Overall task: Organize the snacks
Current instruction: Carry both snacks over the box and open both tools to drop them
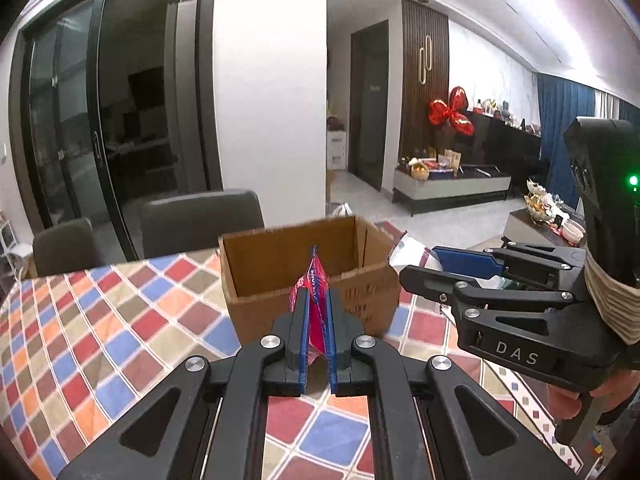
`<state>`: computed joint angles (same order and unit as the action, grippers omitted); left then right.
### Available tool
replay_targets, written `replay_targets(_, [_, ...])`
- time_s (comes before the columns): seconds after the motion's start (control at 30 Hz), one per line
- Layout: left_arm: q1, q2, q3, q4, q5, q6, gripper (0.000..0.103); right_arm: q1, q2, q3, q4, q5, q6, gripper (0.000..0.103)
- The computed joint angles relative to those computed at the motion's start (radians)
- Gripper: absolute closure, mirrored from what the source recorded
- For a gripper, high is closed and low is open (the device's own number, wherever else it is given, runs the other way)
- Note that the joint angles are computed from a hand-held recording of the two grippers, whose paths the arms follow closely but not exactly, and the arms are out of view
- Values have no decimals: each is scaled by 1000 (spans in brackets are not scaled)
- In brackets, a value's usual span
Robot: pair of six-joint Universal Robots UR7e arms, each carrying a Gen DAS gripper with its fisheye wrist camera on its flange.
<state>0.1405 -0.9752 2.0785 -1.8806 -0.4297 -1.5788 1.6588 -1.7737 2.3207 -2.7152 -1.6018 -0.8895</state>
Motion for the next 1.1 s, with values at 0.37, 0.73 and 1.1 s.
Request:
replay_targets(0.37, [61, -28, -73, 148, 83, 7, 94, 76, 112, -96, -50, -64, 21, 69])
replay_targets(0.73, [177, -28, -61, -140, 76, 259, 94, 98, 241, -175, -90, -138, 40, 69])
replay_targets(1.1, [271, 13, -150, -95, 7, 274, 68, 115, 349, -236, -122, -235, 48, 64])
